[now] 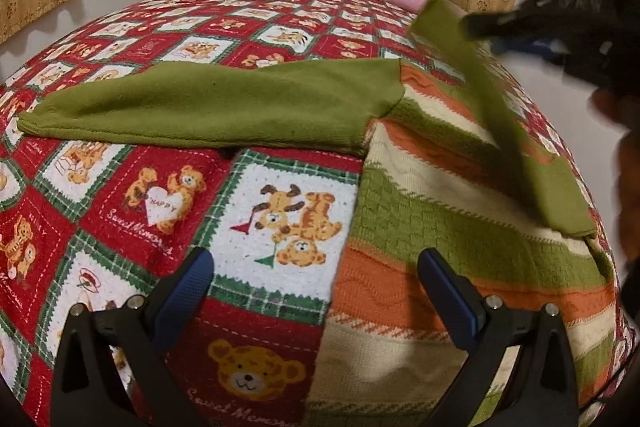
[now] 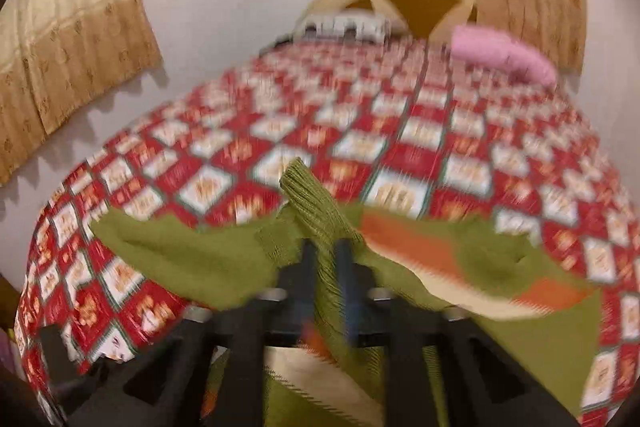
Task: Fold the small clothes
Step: 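Lift the sleeve with the right tool and fold it across the sweater body, then release the sleeve with the right tool and smooth the folded side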
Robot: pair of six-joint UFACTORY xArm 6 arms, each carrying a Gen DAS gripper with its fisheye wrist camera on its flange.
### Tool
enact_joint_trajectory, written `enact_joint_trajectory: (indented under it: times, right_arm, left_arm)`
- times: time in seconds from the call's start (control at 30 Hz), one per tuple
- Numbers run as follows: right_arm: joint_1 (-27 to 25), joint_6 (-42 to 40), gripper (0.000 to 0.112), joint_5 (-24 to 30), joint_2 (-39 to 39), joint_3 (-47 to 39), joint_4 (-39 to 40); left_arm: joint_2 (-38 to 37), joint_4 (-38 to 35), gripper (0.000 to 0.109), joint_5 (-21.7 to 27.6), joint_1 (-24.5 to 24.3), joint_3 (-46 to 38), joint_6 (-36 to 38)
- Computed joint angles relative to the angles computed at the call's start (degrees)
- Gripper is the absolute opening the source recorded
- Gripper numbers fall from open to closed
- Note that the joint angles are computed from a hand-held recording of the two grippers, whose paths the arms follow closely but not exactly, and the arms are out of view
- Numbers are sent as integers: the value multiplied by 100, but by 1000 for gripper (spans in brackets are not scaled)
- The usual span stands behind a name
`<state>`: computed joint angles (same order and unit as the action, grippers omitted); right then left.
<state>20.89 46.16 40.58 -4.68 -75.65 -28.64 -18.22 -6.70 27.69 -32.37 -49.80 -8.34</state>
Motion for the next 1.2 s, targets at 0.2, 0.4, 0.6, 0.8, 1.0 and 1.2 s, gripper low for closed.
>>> enact_joint_trajectory:
  times: [0.2, 0.4, 0.6, 0.8, 1.0, 1.2]
  right_arm:
    - [92, 89, 65, 22, -1066, 1226, -348]
    - [438, 70, 65, 2377, -2859, 2377, -1536]
    - [-9, -439, 65, 3067, -3900, 3410, -1203]
    - [-758, 364, 65, 2981, -4198, 3868, -1725]
    - [-1147, 565, 65, 3202, -5113, 4326, -1147]
    - [-441, 644, 66, 3853, -5824, 4332, -1371]
  left_arm:
    - [-67, -615, 103, -89, 36, 69, 380]
    - [-109, -569, 103, 334, 355, -340, 635]
    - [527, -27, 103, 260, 381, -1304, 275]
    - [1220, 1105, 103, 632, -228, -1826, -403]
    - [1292, 1607, 103, 1064, -498, -1675, -630]
    - [1076, 1975, 103, 850, -397, -1596, -938]
